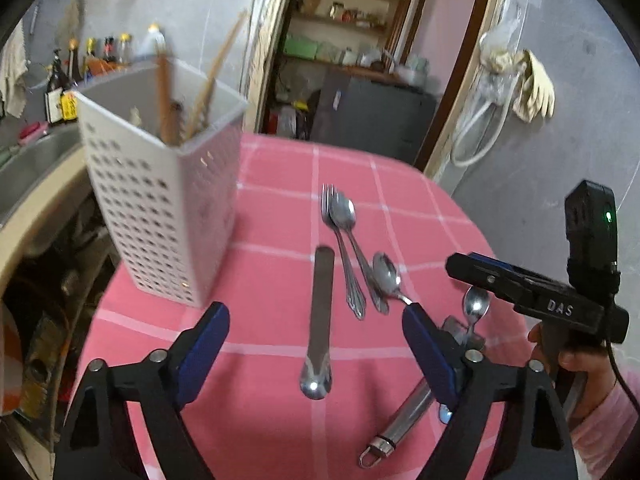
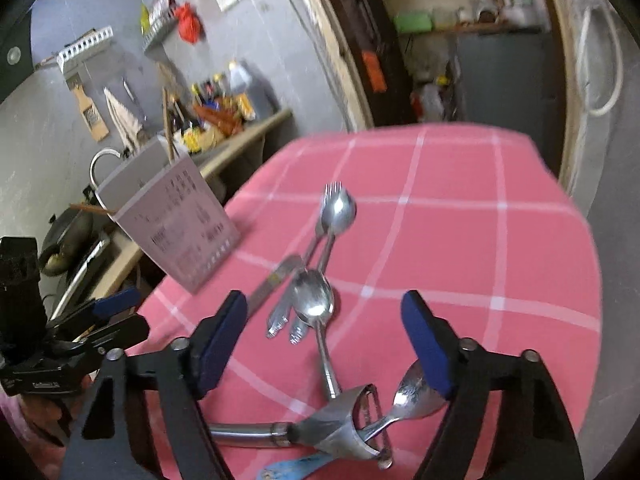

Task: Organize utensils
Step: 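Grasp the silver table knife with the left tool while the right grasps a silver spoon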

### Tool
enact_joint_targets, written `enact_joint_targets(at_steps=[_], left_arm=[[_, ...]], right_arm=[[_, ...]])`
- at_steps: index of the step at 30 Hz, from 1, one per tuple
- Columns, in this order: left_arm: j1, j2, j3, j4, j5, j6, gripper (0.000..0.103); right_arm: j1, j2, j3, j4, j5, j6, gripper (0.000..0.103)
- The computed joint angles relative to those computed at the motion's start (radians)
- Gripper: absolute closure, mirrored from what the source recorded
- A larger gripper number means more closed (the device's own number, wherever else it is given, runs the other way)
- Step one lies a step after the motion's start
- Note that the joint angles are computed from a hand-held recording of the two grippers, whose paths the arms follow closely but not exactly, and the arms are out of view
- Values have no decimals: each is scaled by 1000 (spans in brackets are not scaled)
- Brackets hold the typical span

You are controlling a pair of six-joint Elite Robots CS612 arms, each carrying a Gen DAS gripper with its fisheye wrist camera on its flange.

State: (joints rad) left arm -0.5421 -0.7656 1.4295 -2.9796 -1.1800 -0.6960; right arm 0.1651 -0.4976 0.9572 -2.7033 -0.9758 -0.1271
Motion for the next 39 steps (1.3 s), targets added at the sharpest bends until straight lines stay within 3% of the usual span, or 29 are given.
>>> enact_joint_targets(at_steps=[5, 11, 19, 23, 30, 39], left_arm=[[19, 37, -71, 128, -74, -46, 40], [41, 77, -145, 251, -156, -59, 65], [46, 90, -182, 295, -191, 14, 69], [47, 94, -212, 370, -184, 42, 82], [51, 97, -250, 456, -204, 72, 87], [74, 56, -157, 294, -398, -47, 87]], right_arm=[[5, 44, -86, 151, 23, -83, 51], [18, 105, -220, 337, 31, -146, 59], [30, 158, -352, 532, 45, -250, 71], [31, 187, -411, 597, 61, -258, 84], [24, 177, -378, 549, 100, -206, 97], [7, 107, -238, 437, 89, -152, 100]])
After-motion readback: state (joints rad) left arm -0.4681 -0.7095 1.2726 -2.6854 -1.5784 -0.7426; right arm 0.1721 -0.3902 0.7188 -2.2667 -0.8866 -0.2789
